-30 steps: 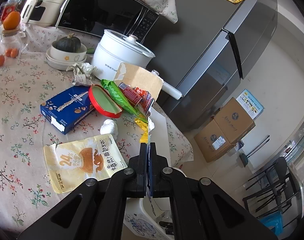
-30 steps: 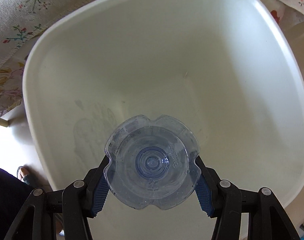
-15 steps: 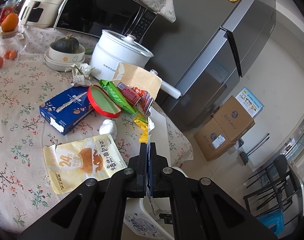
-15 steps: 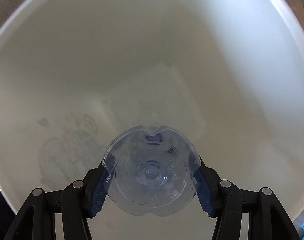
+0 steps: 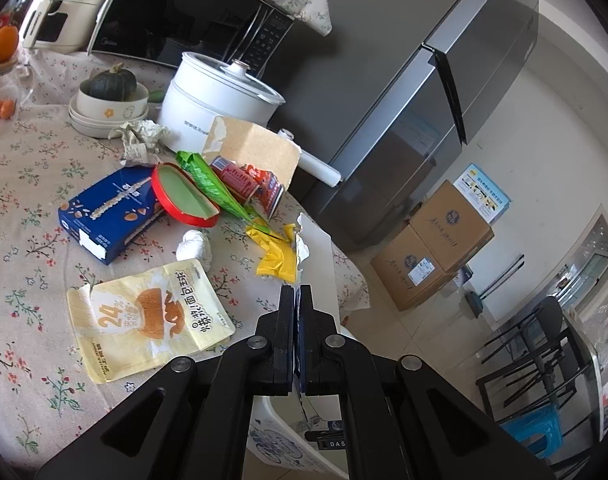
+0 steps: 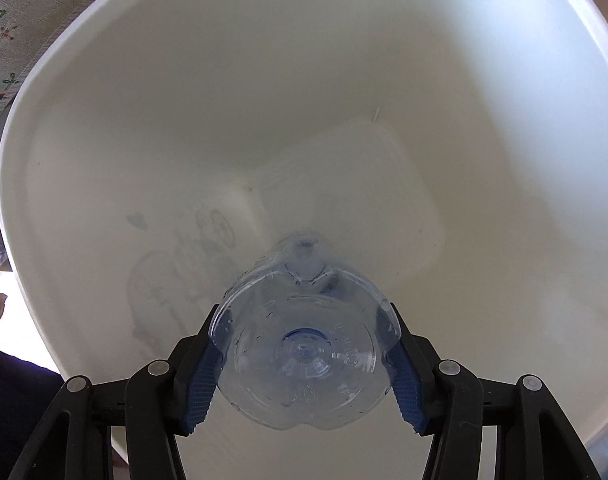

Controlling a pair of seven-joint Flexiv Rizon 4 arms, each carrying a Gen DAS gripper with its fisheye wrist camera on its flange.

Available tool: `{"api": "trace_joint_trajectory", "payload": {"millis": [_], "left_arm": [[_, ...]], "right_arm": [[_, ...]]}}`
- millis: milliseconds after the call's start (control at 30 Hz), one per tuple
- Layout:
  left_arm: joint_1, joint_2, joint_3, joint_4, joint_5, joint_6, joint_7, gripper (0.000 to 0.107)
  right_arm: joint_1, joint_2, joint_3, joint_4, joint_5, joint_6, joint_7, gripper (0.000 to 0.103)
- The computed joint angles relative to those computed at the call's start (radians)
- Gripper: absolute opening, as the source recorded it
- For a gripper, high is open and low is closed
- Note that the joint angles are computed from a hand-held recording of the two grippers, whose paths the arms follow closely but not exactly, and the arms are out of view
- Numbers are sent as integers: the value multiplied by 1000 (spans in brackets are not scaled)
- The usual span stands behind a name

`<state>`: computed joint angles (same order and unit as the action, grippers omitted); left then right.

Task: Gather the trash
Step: 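Lower the bottle into the white bin and open the right gripper, then carry the white paper box over the bin and open the left gripper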

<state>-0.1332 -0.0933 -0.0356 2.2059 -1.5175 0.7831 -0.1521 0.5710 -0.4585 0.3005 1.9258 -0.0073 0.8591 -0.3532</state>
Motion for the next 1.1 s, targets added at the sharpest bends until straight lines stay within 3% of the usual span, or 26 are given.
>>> {"api": "trace_joint_trajectory", "payload": {"millis": [133, 233, 367, 533, 733, 967, 1100], "left_arm": [[3, -2, -1, 8, 92, -59, -22, 0], [-26, 1, -16, 34, 150, -8, -25, 0], [-66, 6, -32, 70, 190, 66, -17, 1], [-103, 19, -42, 90, 147, 145, 45, 1], [-112, 9, -42, 87, 159, 160, 50, 1], [-167, -27, -80, 93, 94, 261, 68, 1], [-222, -74, -108, 96, 115, 367, 65, 10]], "right_arm": [[-19, 25, -6, 15, 8, -24, -12, 64], [-20, 24, -6, 19, 22, -1, 5, 65], [-3, 29, -34, 10, -32, -72, 56, 65], [15, 148, -117, 140, -225, 63, 258, 73], [-47, 240, -108, 192, -308, 39, 360, 73], [-83, 321, -96, 216, -417, -28, 427, 73], [-110, 339, -90, 228, -438, -12, 466, 73]]}}
